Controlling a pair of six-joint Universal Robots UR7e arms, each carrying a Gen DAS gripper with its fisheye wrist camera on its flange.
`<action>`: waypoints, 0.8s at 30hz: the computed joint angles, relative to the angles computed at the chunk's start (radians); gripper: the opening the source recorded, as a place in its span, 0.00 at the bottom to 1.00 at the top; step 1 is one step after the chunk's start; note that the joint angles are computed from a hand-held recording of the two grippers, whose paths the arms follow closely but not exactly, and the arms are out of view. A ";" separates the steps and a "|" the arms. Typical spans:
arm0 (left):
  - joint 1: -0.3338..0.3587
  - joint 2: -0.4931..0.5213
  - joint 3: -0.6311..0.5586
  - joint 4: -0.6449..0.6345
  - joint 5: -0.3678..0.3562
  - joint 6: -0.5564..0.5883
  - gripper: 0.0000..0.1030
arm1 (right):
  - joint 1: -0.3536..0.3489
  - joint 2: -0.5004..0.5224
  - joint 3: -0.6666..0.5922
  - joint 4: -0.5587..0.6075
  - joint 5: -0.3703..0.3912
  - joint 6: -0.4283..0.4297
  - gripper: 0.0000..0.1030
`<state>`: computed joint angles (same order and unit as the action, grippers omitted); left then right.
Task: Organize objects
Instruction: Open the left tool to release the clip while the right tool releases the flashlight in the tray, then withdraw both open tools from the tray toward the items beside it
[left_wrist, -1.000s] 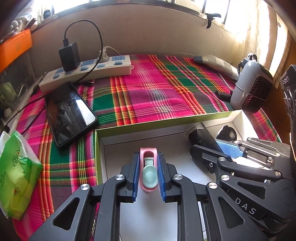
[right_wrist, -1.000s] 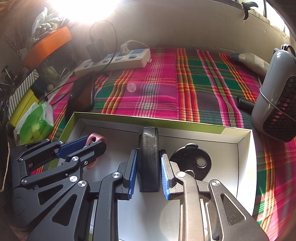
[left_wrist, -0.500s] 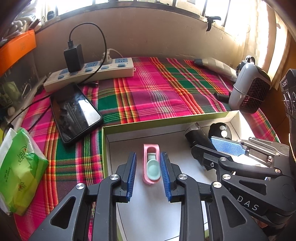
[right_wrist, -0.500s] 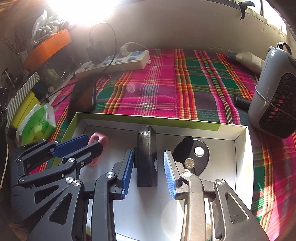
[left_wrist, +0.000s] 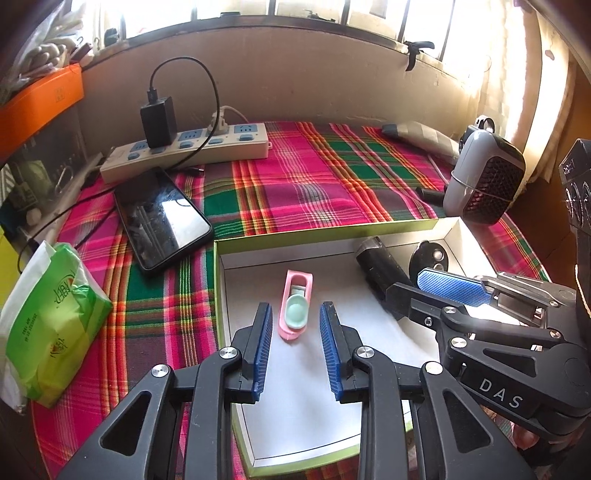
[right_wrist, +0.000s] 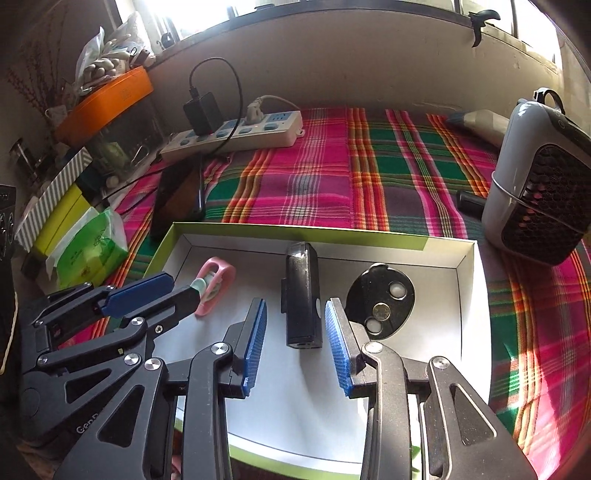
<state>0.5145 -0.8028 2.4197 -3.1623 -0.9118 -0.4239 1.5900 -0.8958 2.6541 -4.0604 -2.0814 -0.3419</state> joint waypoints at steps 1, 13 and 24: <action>-0.005 -0.003 0.004 0.000 0.002 -0.003 0.24 | 0.002 -0.001 0.004 -0.006 0.000 0.003 0.34; -0.104 -0.035 0.082 -0.021 0.042 -0.086 0.24 | 0.033 0.030 0.072 -0.133 -0.010 0.012 0.34; -0.192 -0.076 0.155 -0.022 0.035 -0.159 0.24 | 0.088 0.113 0.130 -0.300 -0.044 0.013 0.34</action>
